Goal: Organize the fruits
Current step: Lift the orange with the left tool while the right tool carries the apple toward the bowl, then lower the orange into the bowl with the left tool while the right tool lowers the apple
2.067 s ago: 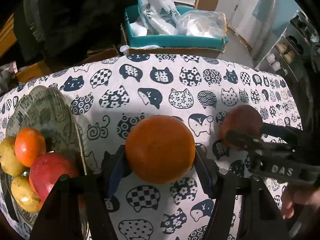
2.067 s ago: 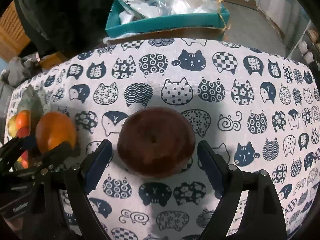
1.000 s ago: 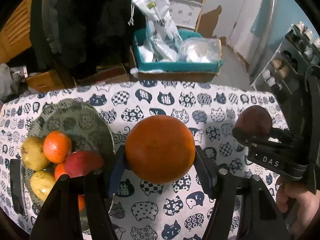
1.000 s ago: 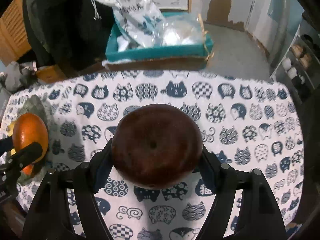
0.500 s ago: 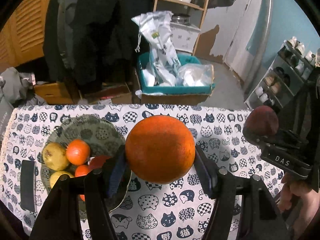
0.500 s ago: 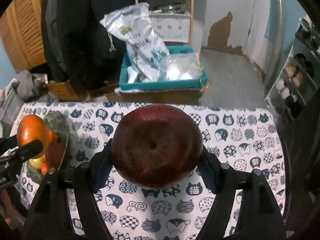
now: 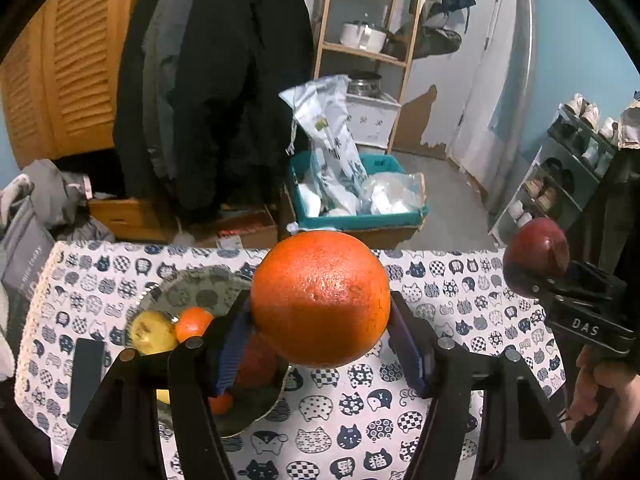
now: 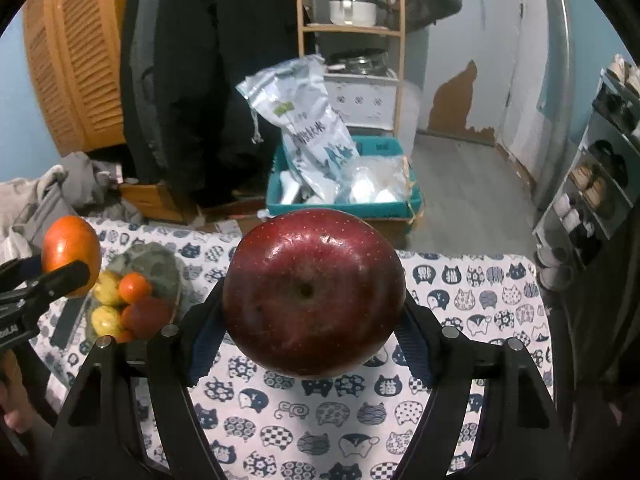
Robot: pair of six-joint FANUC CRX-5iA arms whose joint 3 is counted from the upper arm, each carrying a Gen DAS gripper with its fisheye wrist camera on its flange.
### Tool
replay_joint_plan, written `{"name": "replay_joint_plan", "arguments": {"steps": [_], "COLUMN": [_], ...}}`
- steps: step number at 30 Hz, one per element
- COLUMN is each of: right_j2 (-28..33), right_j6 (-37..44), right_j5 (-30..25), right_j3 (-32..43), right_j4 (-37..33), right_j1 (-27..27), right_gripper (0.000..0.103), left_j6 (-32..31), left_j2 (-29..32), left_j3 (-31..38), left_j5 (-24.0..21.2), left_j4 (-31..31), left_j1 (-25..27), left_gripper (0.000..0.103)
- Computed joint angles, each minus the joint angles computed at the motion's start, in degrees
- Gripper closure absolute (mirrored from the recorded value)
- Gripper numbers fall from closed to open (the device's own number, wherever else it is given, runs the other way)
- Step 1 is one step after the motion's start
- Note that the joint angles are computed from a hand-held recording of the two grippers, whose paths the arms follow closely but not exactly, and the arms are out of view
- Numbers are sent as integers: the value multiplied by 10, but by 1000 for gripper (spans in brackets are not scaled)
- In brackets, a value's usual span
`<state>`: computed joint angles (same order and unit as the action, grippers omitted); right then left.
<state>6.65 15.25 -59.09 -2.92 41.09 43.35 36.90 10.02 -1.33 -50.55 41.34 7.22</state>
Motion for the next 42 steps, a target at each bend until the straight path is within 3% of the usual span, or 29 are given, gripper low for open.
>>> {"name": "replay_joint_plan", "arguments": {"steps": [19, 42], "right_j2": [16, 159], "right_j6": [13, 159], "right_j5": [37, 68], "right_j3": [41, 222], "right_j4": [13, -120], "right_j1": [12, -1], "right_gripper": [27, 27], "left_j6": [-16, 75], "left_j2": [-17, 59], "left_j3": [-8, 52], "left_j5": [13, -3], "left_j4": [25, -64], "left_j1": [41, 81], "left_gripper": [36, 36]}}
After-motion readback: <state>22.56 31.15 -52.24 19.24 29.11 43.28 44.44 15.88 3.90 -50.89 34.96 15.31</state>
